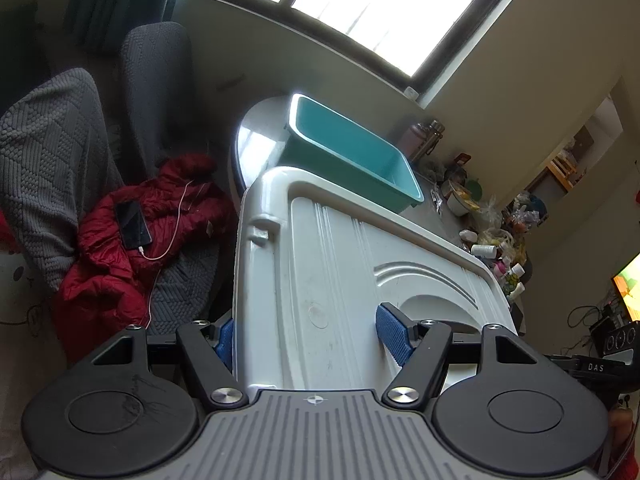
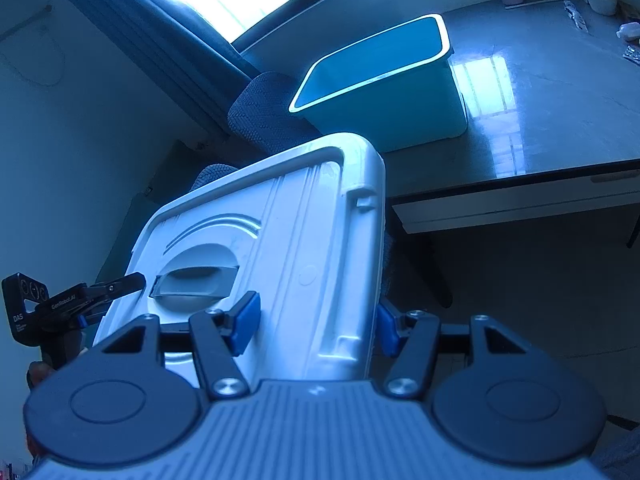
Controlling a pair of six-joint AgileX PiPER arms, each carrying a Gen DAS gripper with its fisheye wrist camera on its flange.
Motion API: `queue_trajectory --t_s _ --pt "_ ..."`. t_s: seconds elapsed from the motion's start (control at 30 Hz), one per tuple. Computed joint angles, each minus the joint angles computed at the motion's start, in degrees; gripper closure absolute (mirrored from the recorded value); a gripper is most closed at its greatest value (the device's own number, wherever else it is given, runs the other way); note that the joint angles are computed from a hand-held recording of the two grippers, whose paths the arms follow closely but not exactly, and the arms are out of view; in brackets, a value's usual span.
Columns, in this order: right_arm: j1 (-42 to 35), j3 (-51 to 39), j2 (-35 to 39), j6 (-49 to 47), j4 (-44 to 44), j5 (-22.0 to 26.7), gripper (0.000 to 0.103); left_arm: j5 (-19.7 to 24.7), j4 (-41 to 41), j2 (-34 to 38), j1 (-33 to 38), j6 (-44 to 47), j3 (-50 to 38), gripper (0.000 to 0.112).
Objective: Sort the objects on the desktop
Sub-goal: 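Carry the lid with both tools over the open teal bin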
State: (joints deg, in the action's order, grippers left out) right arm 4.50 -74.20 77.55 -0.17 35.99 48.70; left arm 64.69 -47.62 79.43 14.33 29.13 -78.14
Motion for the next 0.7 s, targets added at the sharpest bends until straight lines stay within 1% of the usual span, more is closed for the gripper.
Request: queue_trajectory --t_s 0.1,0.23,0.53,0.7 --pt "-1.01 -1.3 1.13 -1.17 0.87 0.74 0.043 -1.01 0.44 1.69 -1.28 -0.97 -1.83 0.042" --pt "-2.08 -5.1 4.47 -2.08 1.41 2.17 0.043 -2.31 1.84 5.09 -3.37 -3.61 -5.57 0.042" --pt "-4.86 -14.82 12.72 -4.53 2.94 5.02 0.043 -5.02 5.19 14.19 -8.58 -9.61 -16.68 0.042" --pt "-6.43 -19.13 16.4 -6.51 4.06 6.2 0.043 -6.88 7.1 18.05 -11.16 -12.67 -21.48 0.042"
